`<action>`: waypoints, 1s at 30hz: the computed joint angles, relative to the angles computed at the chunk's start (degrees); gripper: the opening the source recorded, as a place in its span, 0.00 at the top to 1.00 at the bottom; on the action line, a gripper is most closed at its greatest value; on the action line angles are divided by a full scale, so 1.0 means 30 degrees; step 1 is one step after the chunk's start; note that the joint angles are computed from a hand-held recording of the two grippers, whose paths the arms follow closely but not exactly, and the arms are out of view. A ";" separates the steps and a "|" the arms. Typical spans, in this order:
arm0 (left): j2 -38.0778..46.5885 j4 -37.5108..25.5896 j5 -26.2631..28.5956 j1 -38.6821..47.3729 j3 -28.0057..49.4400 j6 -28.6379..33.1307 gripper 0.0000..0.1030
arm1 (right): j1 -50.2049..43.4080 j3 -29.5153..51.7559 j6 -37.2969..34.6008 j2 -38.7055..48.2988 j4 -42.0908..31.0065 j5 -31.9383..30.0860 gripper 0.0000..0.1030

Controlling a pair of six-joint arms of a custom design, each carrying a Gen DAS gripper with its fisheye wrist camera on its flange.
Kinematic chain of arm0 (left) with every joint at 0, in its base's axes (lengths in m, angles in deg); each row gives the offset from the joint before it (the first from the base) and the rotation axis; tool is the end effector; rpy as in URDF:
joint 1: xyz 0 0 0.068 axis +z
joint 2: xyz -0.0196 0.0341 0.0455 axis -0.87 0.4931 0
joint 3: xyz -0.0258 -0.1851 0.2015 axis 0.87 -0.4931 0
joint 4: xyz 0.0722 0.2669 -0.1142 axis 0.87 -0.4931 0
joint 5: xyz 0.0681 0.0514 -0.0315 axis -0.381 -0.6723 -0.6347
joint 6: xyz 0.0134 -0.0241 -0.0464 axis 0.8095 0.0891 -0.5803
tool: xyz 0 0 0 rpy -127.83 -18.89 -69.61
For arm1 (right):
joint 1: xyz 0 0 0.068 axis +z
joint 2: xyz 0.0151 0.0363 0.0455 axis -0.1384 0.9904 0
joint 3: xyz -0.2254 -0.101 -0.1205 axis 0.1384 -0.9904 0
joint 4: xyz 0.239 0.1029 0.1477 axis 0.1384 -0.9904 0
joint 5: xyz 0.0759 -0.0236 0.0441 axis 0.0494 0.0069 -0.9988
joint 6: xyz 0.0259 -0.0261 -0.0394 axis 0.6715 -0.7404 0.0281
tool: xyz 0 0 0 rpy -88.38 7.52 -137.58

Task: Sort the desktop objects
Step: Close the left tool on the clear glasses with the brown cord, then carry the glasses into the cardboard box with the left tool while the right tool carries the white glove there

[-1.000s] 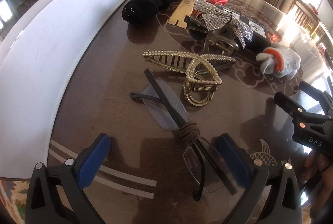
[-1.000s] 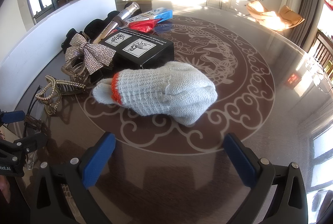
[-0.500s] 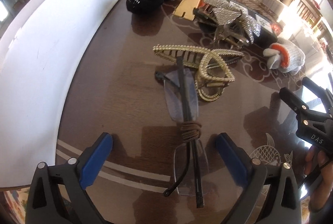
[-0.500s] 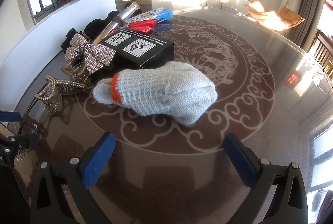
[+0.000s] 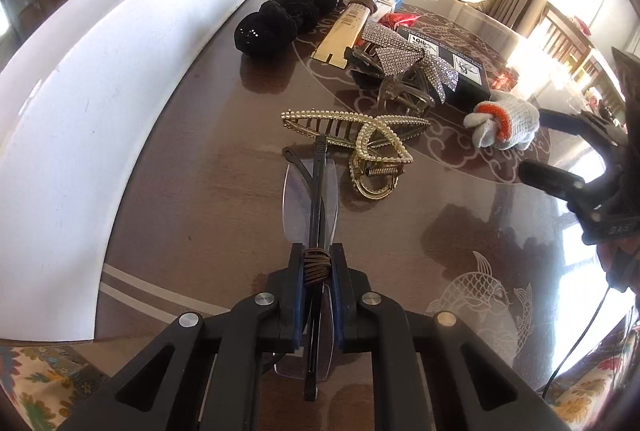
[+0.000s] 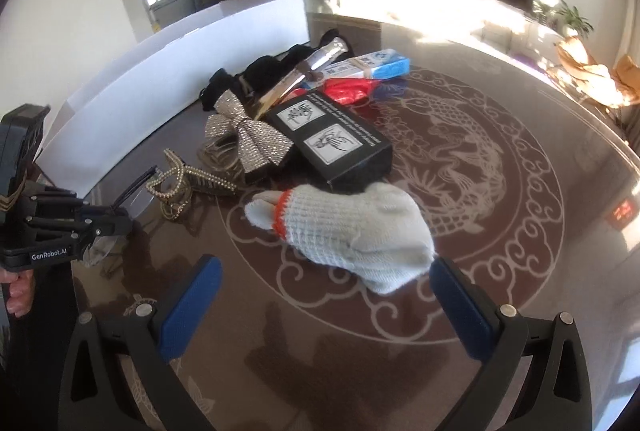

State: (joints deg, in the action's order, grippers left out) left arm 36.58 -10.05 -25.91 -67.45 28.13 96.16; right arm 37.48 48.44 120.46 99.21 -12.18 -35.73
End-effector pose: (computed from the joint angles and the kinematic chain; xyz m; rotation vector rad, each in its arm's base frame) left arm 0.2840 -0.0445 0.1253 0.7391 2.6306 -0.3029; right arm 0.1951 0.1807 0.1728 -0.0976 2.5239 0.1001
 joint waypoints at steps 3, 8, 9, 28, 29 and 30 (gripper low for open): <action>-0.0557 -0.0438 0.0780 0.0463 0.0060 -0.0072 0.89 | -0.0308 0.3001 -0.3820 0.3811 -0.1345 0.0682 0.00; -0.2054 -0.1446 0.2091 0.1293 0.0088 -0.0299 0.89 | -0.1985 0.3545 -0.5806 0.4744 -0.1610 -0.0228 0.43; -0.2447 -0.1689 0.2395 0.1621 -0.0034 -0.0155 0.89 | -0.2284 0.3237 -0.5608 0.4055 -0.1613 -0.0781 0.45; 0.3679 -0.7558 0.4866 0.8230 1.2023 0.0613 0.89 | 0.0883 1.2461 -0.2804 0.6622 -0.2931 -0.1534 0.48; 0.4657 -0.7551 0.4273 0.8379 1.3085 0.0456 0.89 | 0.0932 1.4364 -0.2998 0.8196 -0.2685 -0.1988 0.48; 0.5577 -0.7593 0.3744 0.8475 1.4072 0.0373 0.89 | 0.0948 1.6433 -0.3123 0.9868 -0.2585 -0.2554 0.48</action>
State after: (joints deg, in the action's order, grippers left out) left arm 53.31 -32.83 -14.67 -42.03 70.35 97.28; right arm 40.33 97.74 111.09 128.81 -19.94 -43.39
